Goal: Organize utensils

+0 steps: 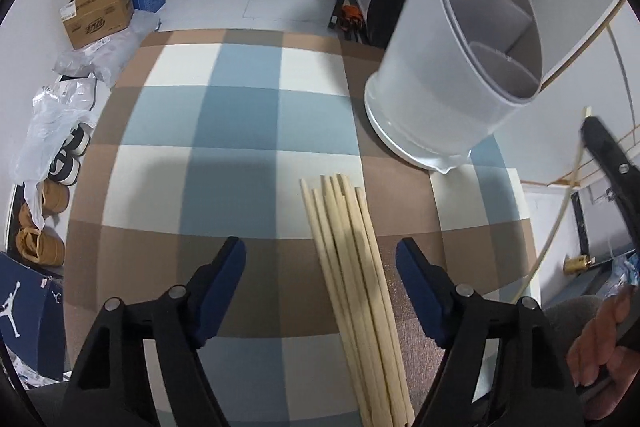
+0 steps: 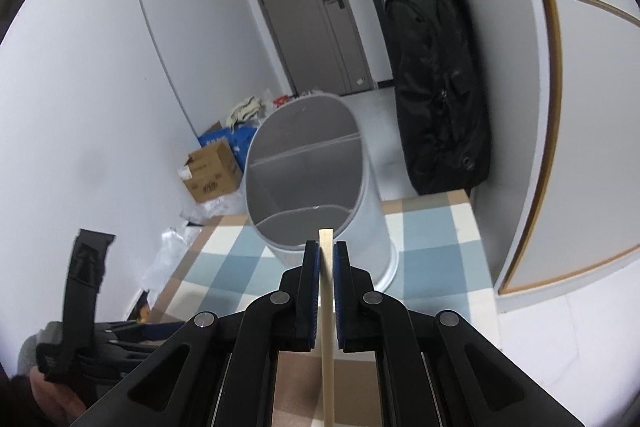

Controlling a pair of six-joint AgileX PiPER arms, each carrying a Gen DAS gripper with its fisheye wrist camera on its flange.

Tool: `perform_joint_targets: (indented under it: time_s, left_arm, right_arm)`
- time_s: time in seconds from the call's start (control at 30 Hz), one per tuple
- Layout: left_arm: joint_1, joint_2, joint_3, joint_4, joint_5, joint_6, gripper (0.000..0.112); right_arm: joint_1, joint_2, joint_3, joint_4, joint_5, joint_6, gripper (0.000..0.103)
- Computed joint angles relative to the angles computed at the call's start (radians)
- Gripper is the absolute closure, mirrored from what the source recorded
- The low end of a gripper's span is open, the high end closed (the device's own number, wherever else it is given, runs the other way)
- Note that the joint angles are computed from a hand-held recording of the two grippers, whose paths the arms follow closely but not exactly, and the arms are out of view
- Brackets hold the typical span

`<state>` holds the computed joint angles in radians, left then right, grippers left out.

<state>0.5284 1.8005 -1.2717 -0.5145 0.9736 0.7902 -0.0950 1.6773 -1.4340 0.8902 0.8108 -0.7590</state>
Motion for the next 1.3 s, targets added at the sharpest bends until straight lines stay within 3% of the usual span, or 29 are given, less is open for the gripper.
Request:
perform_joint_targets:
  time_s: [0.2,0.4,0.43,0.5,0.63,0.7,1.1,1.23,1.3]
  left_arm:
    - [-0.054,0.014,0.014,0.110,-0.069,-0.115,0.068]
    - [-0.074,-0.001,0.019,0.143,-0.077,-0.164,0.070]
    - [-0.070,-0.002,0.017,0.139,-0.077,-0.167,0.074]
    - [-0.080,-0.004,0.020,0.159,-0.083,-0.186,0.092]
    - [-0.078,0.001,0.015,0.149,-0.071,-0.201,0.097]
    - [-0.054,0.004,0.004,0.107,-0.039,-0.174,0.108]
    - [0.025,0.053,-0.077,-0.033,0.061,-0.115,0.108]
    - [0.047,0.122,-0.146,-0.070,0.100,-0.115,0.108]
    - [0.057,0.165,-0.186,-0.083,0.155,-0.137,0.108]
  right_arm:
    - [-0.052,0.006,0.004,0.080,0.033,-0.063,0.097]
    - [-0.087,0.009,0.012,0.129,0.058,-0.074,0.097]
    - [-0.091,0.010,0.012,0.134,0.061,-0.075,0.097]
    - [-0.099,0.010,0.012,0.141,0.066,-0.073,0.097]
    - [-0.108,0.007,0.017,0.157,0.071,-0.075,0.097]
    - [-0.110,0.006,0.020,0.162,0.072,-0.078,0.097]
    - [-0.101,-0.003,0.033,0.151,0.052,-0.079,0.097]
    - [-0.098,-0.006,0.040,0.154,0.044,-0.089,0.097]
    - [-0.099,-0.007,0.042,0.155,0.041,-0.091,0.097]
